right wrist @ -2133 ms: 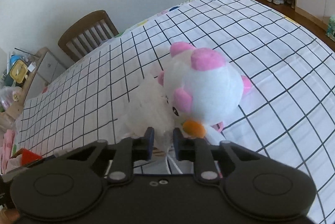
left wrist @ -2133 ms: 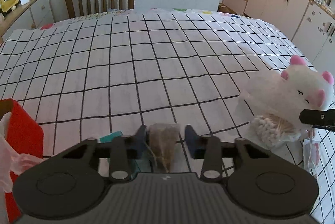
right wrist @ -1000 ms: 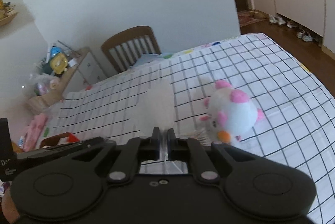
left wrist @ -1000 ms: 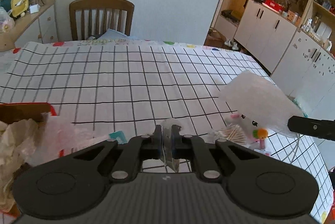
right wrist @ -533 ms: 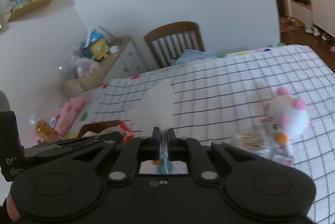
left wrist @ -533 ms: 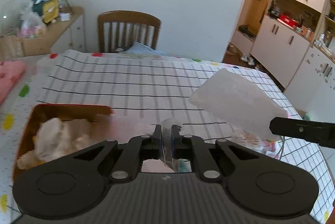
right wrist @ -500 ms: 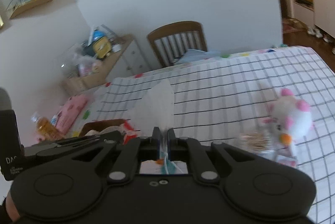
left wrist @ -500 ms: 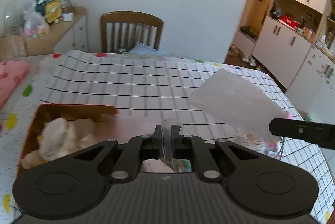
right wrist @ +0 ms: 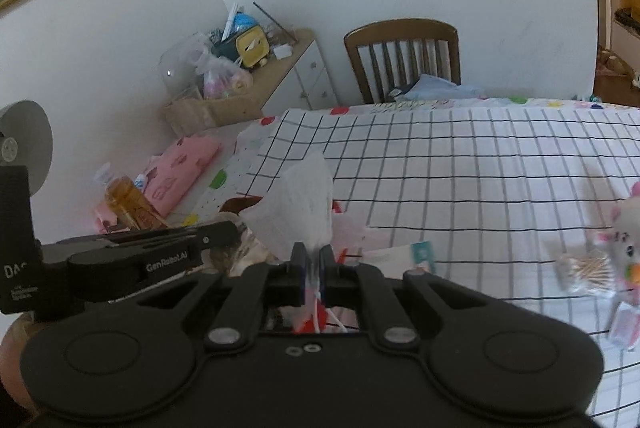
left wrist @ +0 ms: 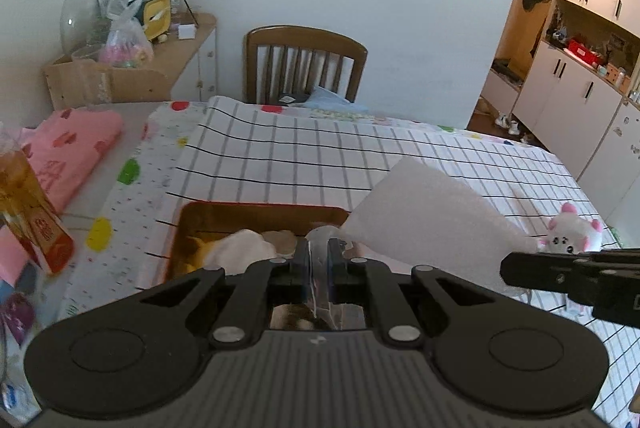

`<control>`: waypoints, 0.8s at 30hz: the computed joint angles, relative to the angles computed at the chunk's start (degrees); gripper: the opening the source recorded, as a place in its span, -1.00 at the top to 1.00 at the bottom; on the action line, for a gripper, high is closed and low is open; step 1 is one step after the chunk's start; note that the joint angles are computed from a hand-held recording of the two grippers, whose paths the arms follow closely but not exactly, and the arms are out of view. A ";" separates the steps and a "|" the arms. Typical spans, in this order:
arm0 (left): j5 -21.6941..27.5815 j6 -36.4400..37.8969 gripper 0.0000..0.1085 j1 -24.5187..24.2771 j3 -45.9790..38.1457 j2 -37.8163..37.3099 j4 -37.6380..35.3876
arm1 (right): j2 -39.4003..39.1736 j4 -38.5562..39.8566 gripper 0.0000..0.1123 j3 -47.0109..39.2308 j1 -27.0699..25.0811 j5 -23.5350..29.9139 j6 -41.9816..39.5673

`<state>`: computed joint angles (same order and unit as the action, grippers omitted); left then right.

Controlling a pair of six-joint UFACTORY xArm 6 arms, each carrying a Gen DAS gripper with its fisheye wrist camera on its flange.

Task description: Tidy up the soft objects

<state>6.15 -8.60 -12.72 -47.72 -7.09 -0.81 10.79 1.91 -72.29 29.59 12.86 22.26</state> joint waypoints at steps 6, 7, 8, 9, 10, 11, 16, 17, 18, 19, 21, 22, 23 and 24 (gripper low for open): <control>0.97 15.57 0.85 2.47 -1.69 2.07 -12.38 | 7.19 -1.61 0.91 -8.51 1.57 5.18 6.03; 1.10 17.34 0.85 3.01 -2.26 2.83 -13.37 | 8.59 -2.11 0.91 -10.08 1.83 5.96 6.88; 1.39 19.42 0.85 3.44 -2.81 3.46 -14.94 | 9.89 -2.74 0.91 -11.60 2.03 6.71 7.81; 1.92 21.63 0.85 3.83 -3.55 4.22 -16.77 | 11.15 -3.66 0.91 -13.08 2.20 7.39 8.87; 2.38 23.18 0.85 4.24 -4.26 5.00 -17.98 | 12.70 -5.00 0.91 -14.87 2.39 8.08 10.25; 2.68 24.16 0.85 4.63 -4.97 5.87 -18.46 | 14.07 -6.43 0.91 -16.54 2.51 8.86 11.62; 5.15 28.69 0.85 6.11 -8.95 10.40 -21.39 | 21.70 -10.62 0.91 -26.45 3.15 14.31 14.67; 5.44 28.47 0.85 6.36 -9.60 11.38 -20.71 | 23.09 -11.45 0.91 -28.27 3.33 15.65 14.84; 5.76 28.74 0.85 6.50 -10.05 11.98 -20.87 | 24.13 -12.22 0.91 -29.60 3.50 16.72 15.14; 6.09 29.51 0.85 6.56 -10.51 12.65 -21.70 | 25.05 -12.39 0.91 -30.66 3.66 17.77 15.15; 6.66 31.35 0.85 6.67 -11.17 13.68 -23.66 | 26.03 -12.25 0.91 -31.78 3.88 19.20 14.86; 6.89 32.76 0.85 6.62 -11.36 14.07 -24.94 | 26.29 -12.33 0.91 -32.01 4.01 19.76 14.72; 7.03 33.71 0.85 6.58 -11.47 14.34 -25.73 | 26.46 -12.34 0.91 -32.13 4.11 20.23 14.54; 7.12 34.22 0.85 6.54 -11.50 14.58 -26.12 | 26.54 -12.44 0.91 -32.13 4.20 20.60 14.52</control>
<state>13.27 25.62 -6.18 -59.22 7.49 -26.93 37.33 -10.53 -104.41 33.79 33.46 36.78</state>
